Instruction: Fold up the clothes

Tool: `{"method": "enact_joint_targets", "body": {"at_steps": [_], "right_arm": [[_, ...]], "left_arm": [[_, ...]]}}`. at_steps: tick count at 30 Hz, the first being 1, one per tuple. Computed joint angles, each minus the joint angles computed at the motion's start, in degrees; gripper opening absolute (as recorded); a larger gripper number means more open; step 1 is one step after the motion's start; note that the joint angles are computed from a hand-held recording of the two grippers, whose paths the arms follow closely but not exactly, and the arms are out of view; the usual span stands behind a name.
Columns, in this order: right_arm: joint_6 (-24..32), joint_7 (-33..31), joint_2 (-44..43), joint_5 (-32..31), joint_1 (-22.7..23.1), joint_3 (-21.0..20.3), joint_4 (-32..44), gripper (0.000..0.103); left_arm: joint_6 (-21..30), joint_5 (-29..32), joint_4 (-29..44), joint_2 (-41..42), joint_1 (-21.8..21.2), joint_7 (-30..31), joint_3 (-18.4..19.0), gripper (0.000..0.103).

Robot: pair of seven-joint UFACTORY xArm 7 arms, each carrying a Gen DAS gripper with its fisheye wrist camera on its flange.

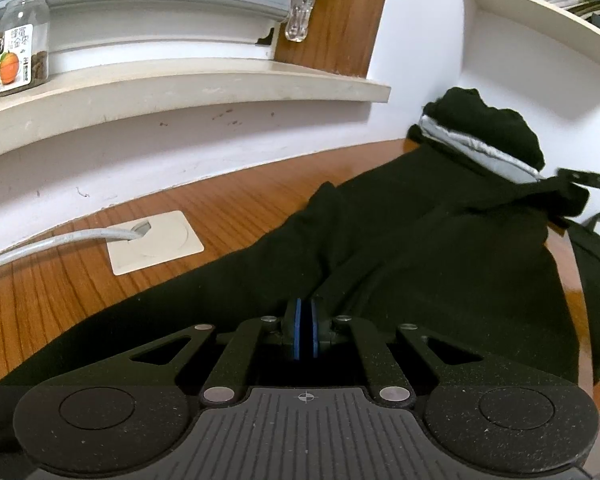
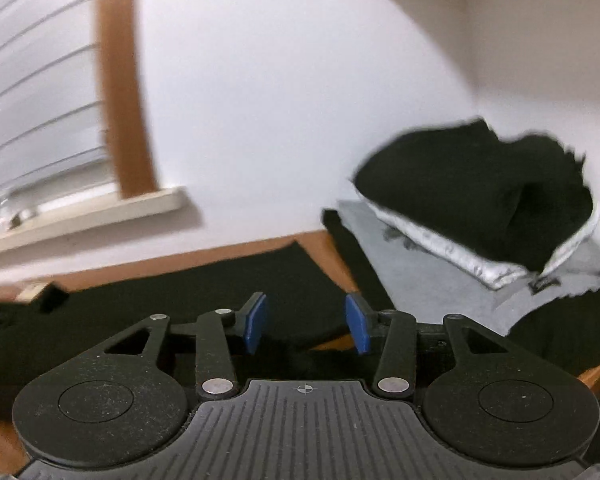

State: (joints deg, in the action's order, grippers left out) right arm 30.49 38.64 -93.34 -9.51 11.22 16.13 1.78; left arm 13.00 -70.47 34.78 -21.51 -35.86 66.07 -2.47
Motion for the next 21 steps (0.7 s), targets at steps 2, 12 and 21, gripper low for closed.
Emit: {"method": "enact_joint_targets", "body": {"at_steps": [2,12,21], "right_arm": [[-7.35,0.92,5.06,-0.11,-4.39,-1.28,-0.67,0.045],[-14.88,1.89,30.09,1.39,-10.73,-2.37,4.70,0.045],[-21.03,7.14,39.64,-3.36,-19.69,5.77,7.89,0.025]], "left_arm": [[-0.34,-0.02,-0.03,0.02,-0.04,0.01,-0.14,0.005],[-0.76,0.87,-0.26,-0.18,-0.44,-0.75,-0.04,0.005],[-0.04,0.87,-0.19,-0.20,-0.50,-0.38,0.57,0.005]]}}
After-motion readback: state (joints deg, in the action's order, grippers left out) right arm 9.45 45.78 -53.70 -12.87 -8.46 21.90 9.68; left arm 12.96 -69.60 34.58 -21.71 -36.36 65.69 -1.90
